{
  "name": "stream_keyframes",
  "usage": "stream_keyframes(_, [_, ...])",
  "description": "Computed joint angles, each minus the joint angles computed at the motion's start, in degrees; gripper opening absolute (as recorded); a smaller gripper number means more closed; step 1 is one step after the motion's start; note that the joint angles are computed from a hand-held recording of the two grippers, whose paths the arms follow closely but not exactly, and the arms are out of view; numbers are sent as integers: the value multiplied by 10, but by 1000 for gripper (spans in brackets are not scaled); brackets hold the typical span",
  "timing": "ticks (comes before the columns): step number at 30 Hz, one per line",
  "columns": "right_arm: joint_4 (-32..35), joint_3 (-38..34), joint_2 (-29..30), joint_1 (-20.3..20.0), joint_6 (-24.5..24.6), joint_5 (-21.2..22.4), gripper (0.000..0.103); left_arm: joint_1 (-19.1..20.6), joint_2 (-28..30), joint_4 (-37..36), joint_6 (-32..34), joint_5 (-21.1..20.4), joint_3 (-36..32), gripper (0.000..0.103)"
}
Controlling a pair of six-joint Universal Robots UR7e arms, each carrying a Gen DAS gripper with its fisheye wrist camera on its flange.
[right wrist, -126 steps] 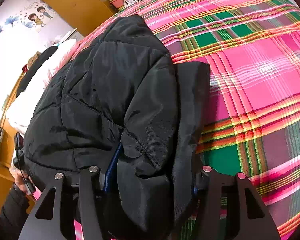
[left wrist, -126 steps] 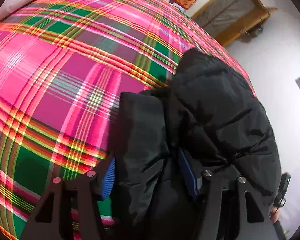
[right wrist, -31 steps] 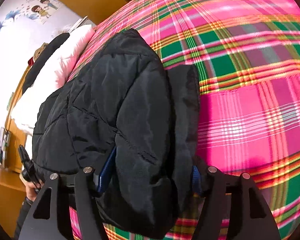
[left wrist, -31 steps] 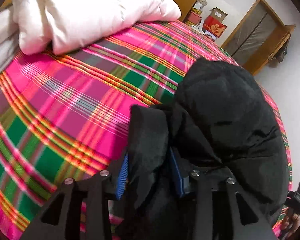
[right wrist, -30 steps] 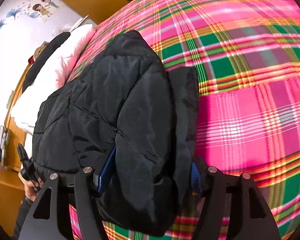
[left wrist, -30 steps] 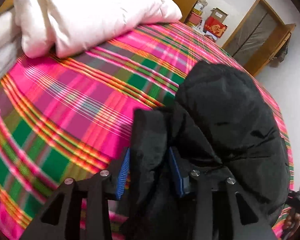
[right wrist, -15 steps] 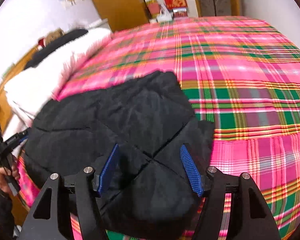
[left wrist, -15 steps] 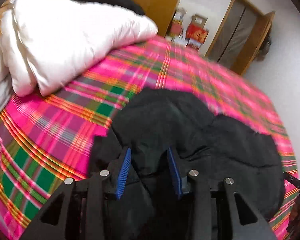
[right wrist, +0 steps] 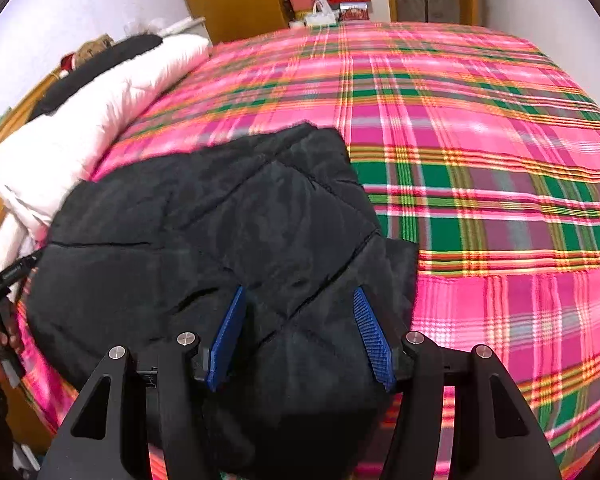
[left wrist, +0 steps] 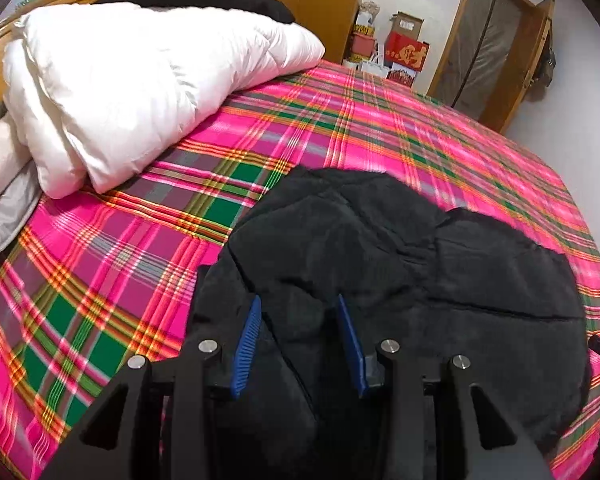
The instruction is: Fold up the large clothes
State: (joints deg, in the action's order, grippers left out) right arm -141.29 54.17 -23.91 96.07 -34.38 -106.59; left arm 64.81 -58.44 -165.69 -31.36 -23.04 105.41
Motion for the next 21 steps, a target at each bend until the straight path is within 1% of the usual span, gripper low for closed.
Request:
stream_keyframes(2, [-29,52,-36,2,-9,7,57,-18,-10,5,-19,10,17,41])
stream_keyframes(4, [-43,93,-65,4,-16,13,57,-41,-23,13,-45,17,39,41])
stream_keyframes(7, [-67,160,-111,5,-29,24,57,-77,-42,53,-103,31,67,42])
stream_keyframes(11, [-91,235,-163,8,-37,28,57,-127,-62,149,-215,44,91,43])
stream_keyframes(12, [-96,251,-174,9,-40,28,57,-142,-66,191,-257,46,94,46])
stream_keyframes(13, [-104,271,-187,11,-45,28,57,-154,-71,233,-297,46,95,47])
stream_keyframes(16, [-132,322,-224,16,-56,31,57,-187,-69,297,-363,43,100,50])
stream_keyframes(18, [-149,349,-244,18,-63,34,59,-208,-66,360,-407,40,93,51])
stream_keyframes(21, [-179,391,-276,22,-74,38,59,-237,-59,419,-457,37,88,51])
